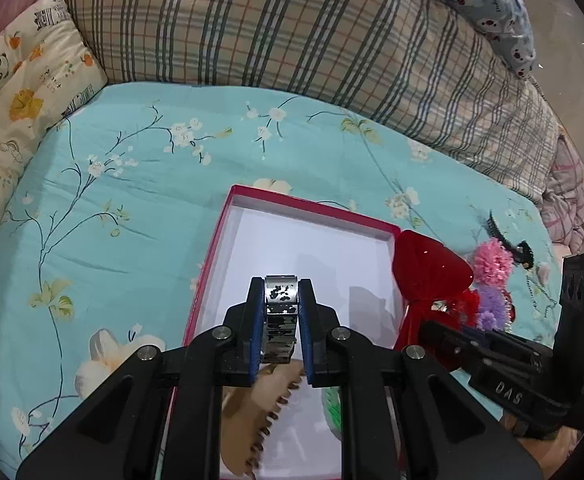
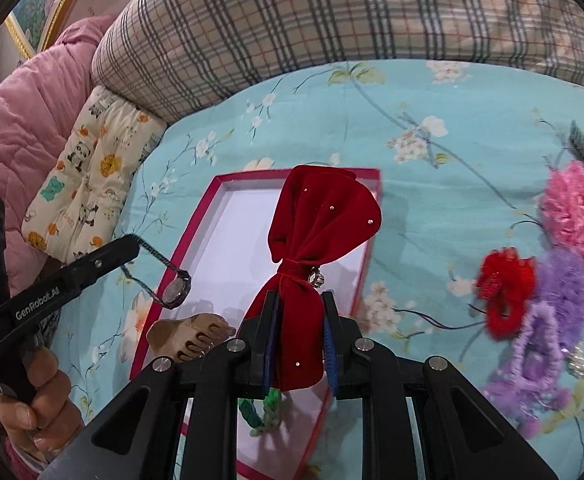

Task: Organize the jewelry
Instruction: 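Carry the watch and bow into the tray and open both grippers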

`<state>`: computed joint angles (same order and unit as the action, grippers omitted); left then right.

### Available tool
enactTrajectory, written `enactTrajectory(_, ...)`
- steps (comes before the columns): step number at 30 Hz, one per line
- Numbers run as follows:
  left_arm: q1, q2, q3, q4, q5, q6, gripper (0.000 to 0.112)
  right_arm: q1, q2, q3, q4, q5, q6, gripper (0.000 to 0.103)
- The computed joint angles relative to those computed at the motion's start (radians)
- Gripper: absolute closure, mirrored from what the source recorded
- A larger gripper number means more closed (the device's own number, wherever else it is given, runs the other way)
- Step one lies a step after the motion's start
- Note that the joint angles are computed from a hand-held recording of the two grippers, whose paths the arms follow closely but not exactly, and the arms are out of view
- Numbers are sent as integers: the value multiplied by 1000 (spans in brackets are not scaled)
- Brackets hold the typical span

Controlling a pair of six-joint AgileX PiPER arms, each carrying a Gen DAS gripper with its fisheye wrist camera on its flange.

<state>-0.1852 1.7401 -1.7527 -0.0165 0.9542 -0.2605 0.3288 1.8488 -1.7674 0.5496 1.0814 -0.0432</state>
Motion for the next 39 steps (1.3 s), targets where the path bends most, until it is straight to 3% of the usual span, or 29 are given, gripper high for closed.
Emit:
enactTrajectory(11, 21, 89, -27, -3, -8, 3, 99, 48, 125, -82, -36, 5, 14, 84)
enactTrajectory(27, 24, 107, 66, -1, -45, 15, 98, 74, 165, -89, -54, -3, -3, 83)
enactTrajectory(39, 20, 132, 74, -4, -38, 23, 95, 77, 176, -114, -57, 17, -15, 75)
